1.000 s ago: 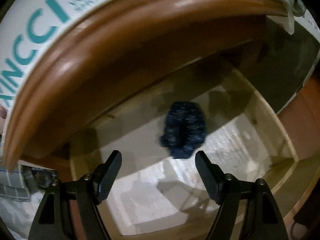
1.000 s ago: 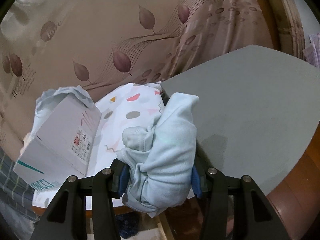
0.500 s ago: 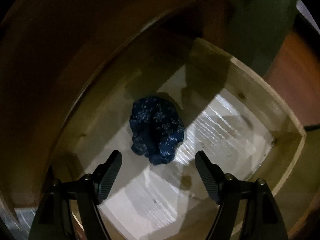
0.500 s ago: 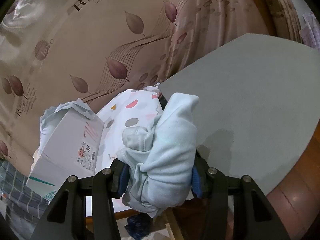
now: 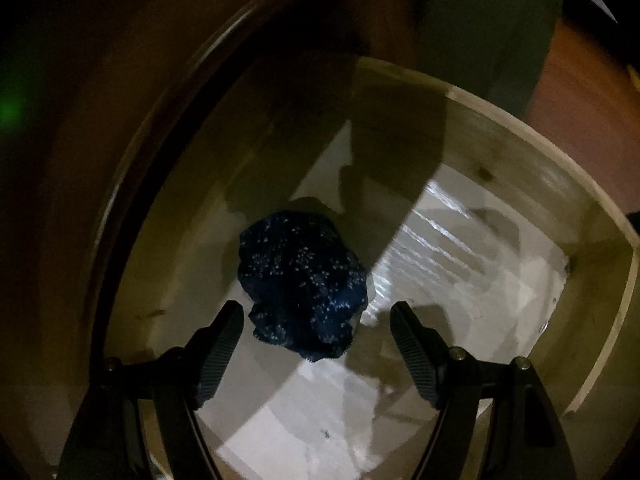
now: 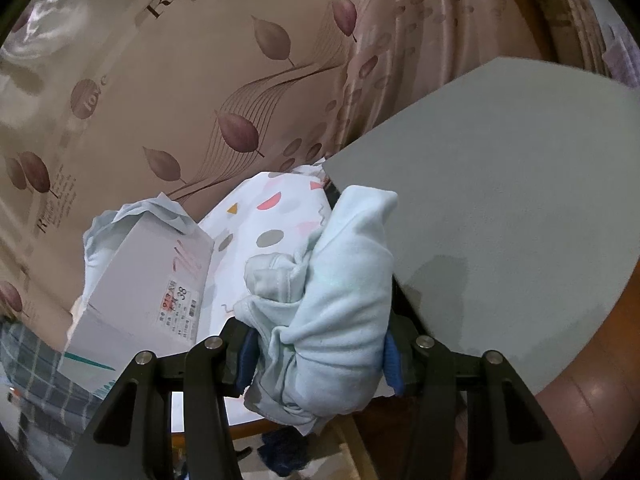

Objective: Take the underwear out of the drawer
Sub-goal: 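Grasp the navy floral cloth in the drawer with the left tool while the right tool holds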

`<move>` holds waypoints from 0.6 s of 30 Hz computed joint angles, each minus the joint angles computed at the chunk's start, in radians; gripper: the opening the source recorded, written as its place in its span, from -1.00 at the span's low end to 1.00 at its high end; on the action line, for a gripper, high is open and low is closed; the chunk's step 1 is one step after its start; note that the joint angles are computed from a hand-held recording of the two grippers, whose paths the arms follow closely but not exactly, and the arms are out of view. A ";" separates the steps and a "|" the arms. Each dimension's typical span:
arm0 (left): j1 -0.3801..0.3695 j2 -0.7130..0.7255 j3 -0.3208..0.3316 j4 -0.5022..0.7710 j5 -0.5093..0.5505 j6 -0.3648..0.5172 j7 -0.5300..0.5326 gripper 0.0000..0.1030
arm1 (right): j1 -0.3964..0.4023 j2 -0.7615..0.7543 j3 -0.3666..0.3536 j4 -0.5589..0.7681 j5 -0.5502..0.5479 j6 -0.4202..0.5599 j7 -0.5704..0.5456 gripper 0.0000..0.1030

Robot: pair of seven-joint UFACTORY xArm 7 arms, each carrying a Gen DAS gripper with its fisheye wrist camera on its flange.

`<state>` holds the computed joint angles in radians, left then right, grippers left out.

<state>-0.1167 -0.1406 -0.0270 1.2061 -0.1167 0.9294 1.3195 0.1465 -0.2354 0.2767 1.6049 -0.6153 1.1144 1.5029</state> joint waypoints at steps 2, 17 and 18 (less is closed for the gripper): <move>-0.004 0.018 0.001 -0.003 -0.018 -0.043 0.020 0.51 | 0.000 -0.004 -0.002 -0.006 0.004 -0.004 0.006 -0.09; 0.007 0.161 -0.021 0.072 -0.026 -0.050 0.027 -0.23 | 0.005 0.009 -0.008 0.000 0.027 -0.022 -0.023 -0.08; 0.008 0.168 -0.023 0.080 -0.024 -0.047 0.018 -0.24 | 0.006 0.008 -0.009 -0.002 0.028 -0.027 -0.021 -0.08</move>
